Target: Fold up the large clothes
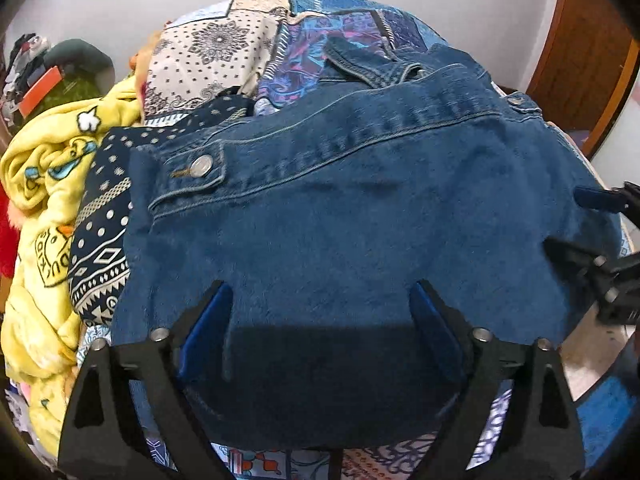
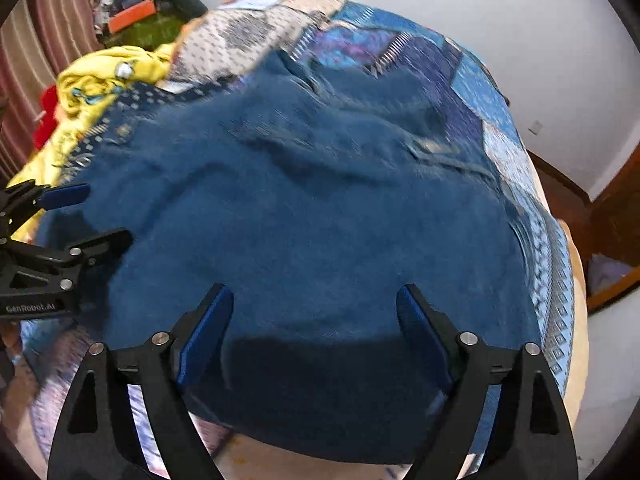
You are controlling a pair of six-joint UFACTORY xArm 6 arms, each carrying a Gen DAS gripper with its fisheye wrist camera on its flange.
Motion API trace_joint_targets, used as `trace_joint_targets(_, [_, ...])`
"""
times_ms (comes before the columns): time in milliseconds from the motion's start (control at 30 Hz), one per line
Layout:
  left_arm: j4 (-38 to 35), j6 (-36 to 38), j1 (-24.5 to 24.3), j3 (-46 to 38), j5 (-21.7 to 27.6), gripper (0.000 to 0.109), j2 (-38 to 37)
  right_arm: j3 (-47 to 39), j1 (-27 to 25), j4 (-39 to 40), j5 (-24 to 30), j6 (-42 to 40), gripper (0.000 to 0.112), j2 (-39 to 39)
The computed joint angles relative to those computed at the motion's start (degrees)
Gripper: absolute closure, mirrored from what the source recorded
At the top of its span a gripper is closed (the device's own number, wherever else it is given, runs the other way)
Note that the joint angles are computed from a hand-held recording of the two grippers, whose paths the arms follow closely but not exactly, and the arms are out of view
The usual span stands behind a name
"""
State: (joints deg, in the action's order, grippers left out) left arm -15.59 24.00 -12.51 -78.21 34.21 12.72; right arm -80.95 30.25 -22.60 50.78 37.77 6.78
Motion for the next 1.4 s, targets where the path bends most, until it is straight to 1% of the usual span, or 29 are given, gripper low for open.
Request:
trace_joint_targets(33, [-0.27, 0.04, 0.26, 1.10, -0.93, 0.008, -0.56, 1.87, -0.32, -0.38, -0.28, 0.78, 0.023, -1.54])
trace_joint_targets(67, [-1.45, 0.79, 0.83, 1.79, -0.85, 0.008, -1.02, 3.51, -0.75, -0.49, -0.39, 1.37, 0.018, -2.99])
trace_joint_targets(100, [-3.22, 2.12, 1.44, 2.27, -0.26, 0.008, -1.45, 5.17, -1.24, -0.44, -0.26, 2.34, 0.011, -4.54])
trace_joint_targets(133, [-4.42, 2.70, 1.97, 2.74, 0.17, 0.008, -1.84, 6.93, -1.89, 0.15, -0.71, 3.13, 0.009, -6.10])
trace_joint_targets(167, [-4.18, 2.12, 2.53, 3.62, 0.05, 0.008, -2.53, 9.07, -2.63, 1.44, -1.87, 3.48, 0.009, -7.88])
trace_joint_targets(200, [-2.86, 0.92, 3.08, 4.69, -0.48, 0.008, -3.30, 10.30, -2.90, 1.77, -2.02, 4.22, 0.009, -9.08])
trace_joint_targets(267, [-2.38, 0.78, 4.47, 6.84, -1.10, 0.008, -4.92, 13.28, -3.66, 2.17, -2.19, 5.75, 0.009, -11.98])
trace_joint_targets(300, [-1.92, 0.60, 4.99, 8.34, -1.82, 0.008, -6.00, 13.93, -3.50, 1.42, -1.50, 6.94, 0.009, -12.77])
trace_joint_targets(367, [1.24, -1.84, 6.23, 10.63, -2.95, 0.008, -7.69, 14.93, -3.08, -0.10, 2.01, 9.61, 0.009, -14.51])
trace_joint_targets(467, [-1.95, -1.07, 9.37, 12.29, -0.69, 0.008, -9.47, 18.04, -3.73, 2.49, 2.12, 10.19, 0.009, -17.50])
trace_joint_targets(533, [0.96, -5.62, 11.77, 12.83, 1.03, 0.008, -9.95, 19.51, -3.93, 3.30, 2.65, 11.36, 0.009, -19.17])
trace_joint_targets(600, [0.34, -6.77, 14.03, 13.37, 2.89, 0.008, -10.50, 20.39, -3.82, 3.19, 3.80, 12.55, 0.009, -20.55])
trace_joint_targets(733, [-7.60, -5.93, 18.25, 12.53, 7.62, 0.008, -10.96, 19.91, -2.95, 1.81, 5.66, 13.80, 0.009, -21.62])
trace_joint_targets(833, [-15.39, -3.09, 19.96, 13.33, 9.73, 0.008, -12.70, 19.26, -2.18, 0.54, 5.13, 14.37, 0.009, -22.24])
trace_joint_targets(867, [-19.43, -1.24, 20.50, 13.52, 11.34, 0.008, -13.19, 19.29, -1.92, 0.10, 4.95, 14.70, 0.009, -22.57])
trace_joint_targets(933, [-24.86, 0.76, 21.23, 12.77, 14.91, 0.008, -12.81, 18.15, -1.24, -0.90, 3.84, 15.53, 0.009, -22.12])
trace_joint_targets(1000, [-30.64, 2.78, 21.57, 12.19, 19.78, 0.008, -12.07, 17.14, -0.96, -1.06, 2.30, 15.53, 0.009, -21.19])
trace_joint_targets(1067, [-35.50, 3.91, 21.53, 11.02, 24.86, 0.008, -10.10, 15.90, -0.73, -1.03, 1.17, 15.20, 0.009, -19.85])
trace_joint_targets(1100, [-36.70, 3.59, 21.39, 10.11, 26.44, 0.008, -8.86, 15.38, -0.54, -0.96, 0.39, 14.98, 0.009, -19.16])
trace_joint_targets(1200, [-40.11, 2.70, 20.74, 8.59, 28.94, 0.008, -5.54, 14.52, -0.68, 0.08, -1.32, 13.73, 0.009, -17.35])
trace_joint_targets(1300, [-44.43, 3.03, 20.31, 6.70, 30.63, 0.017, -2.28, 14.75, -0.62, 1.56, -2.58, 12.67, 0.009, -16.38])
trace_joint_targets(1333, [-45.73, 3.02, 20.30, 5.69, 31.30, 0.018, -1.06, 14.83, -0.89, 2.57, -3.25, 11.80, 0.009, -15.83])
trace_joint_targets(1400, [-47.70, 4.11, 19.55, 4.32, 30.52, 0.018, 0.50, 14.51, -1.39, 4.82, -3.42, 9.86, 0.009, -14.89])
